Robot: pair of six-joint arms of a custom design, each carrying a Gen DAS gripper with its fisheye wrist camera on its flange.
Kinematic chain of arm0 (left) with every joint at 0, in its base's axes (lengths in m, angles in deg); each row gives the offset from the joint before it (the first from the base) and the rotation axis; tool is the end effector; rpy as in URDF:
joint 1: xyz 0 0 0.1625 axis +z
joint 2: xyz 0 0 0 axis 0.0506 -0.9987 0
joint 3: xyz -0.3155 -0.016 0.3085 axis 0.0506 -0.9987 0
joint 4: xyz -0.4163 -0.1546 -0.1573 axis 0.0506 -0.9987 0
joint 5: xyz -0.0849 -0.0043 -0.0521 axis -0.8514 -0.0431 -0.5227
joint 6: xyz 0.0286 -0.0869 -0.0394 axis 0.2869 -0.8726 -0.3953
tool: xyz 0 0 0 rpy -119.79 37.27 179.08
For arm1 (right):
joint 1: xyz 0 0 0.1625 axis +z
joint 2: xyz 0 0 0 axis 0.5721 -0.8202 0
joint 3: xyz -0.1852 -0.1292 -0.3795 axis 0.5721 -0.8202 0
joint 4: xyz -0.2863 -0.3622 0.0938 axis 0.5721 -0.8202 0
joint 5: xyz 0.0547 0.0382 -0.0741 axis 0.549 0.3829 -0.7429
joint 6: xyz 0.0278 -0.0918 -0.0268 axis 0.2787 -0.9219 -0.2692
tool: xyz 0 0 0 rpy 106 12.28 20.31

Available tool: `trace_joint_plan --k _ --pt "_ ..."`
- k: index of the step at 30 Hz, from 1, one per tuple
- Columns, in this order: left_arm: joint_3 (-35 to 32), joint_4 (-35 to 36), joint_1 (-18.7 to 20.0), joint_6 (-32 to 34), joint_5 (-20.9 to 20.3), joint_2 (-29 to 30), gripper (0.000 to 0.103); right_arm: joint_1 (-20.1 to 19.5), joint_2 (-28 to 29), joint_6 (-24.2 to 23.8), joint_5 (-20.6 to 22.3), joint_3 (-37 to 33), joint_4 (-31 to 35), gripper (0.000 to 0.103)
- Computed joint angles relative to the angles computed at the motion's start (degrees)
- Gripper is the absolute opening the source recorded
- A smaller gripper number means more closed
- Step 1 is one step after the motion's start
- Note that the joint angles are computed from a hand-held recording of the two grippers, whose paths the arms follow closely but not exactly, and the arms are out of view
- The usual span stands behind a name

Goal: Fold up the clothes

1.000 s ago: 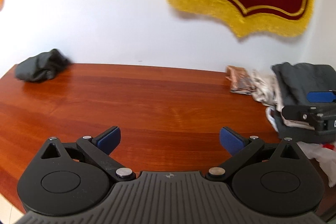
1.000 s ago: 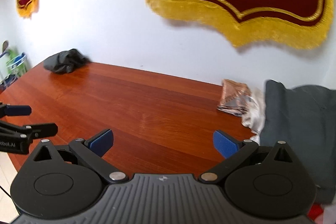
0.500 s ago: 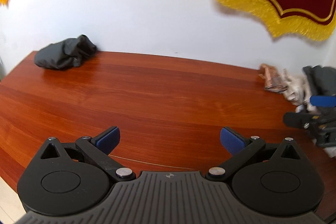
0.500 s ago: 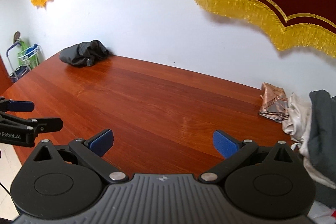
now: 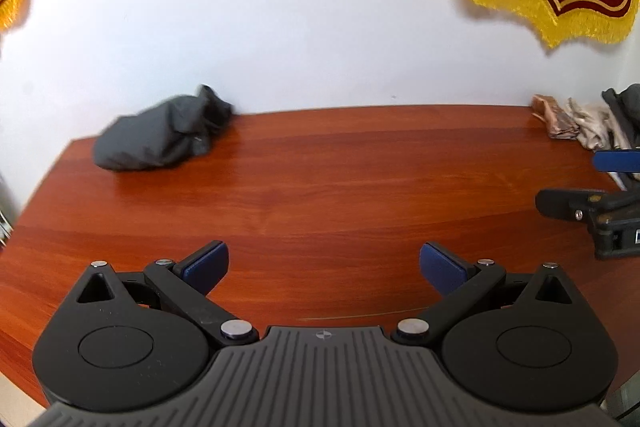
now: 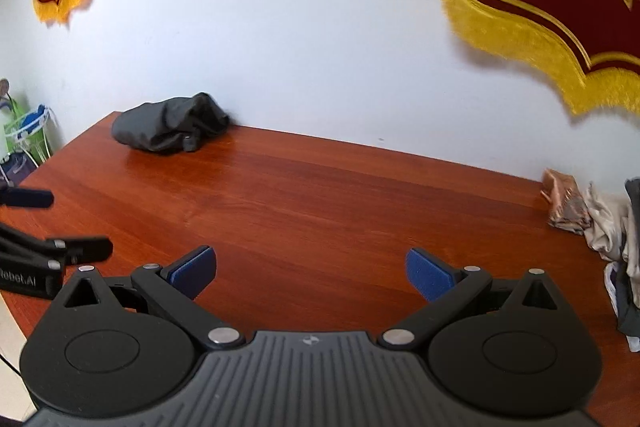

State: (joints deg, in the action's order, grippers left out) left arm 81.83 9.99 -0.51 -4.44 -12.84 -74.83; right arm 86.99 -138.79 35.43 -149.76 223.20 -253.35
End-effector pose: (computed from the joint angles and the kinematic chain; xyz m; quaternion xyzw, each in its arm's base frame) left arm -0.1949 -0.2174 0.2229 0.1701 0.8283 -0.3670 0.3877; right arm 0.2454 -0.2532 0.1616 0.2829 -0.8620 0.3370 0.2515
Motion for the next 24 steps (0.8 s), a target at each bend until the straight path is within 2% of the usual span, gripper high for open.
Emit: trace_joint_plan --k 3,6,13,18,24 --pt "-1.02 9.68 -1.18 -1.7 -1.3 -6.91 0.103 4.8 7.0 6.46 -1.84 -2.87 -0.61 0.102" --pt "-2.25 17.2 -2.0 -3.26 -2.19 -12.05 0.103 8.57 12.02 10.08 -2.68 -5.66 0.21 0.102" --pt "-3.18 25.32 -2.49 -4.54 -5.14 -18.34 0.103 14.54 19.59 14.76 -3.22 -11.06 2.52 0.102" --pt "-2.87 28.74 -2.9 -6.04 -5.31 -20.07 0.103 15.76 23.07 16.31 -3.54 -13.51 2.23 0.102" --pt "-2.81 28.8 0.19 -5.55 -2.92 -20.23 0.103 15.36 25.23 16.24 -3.16 -15.18 3.12 0.102"
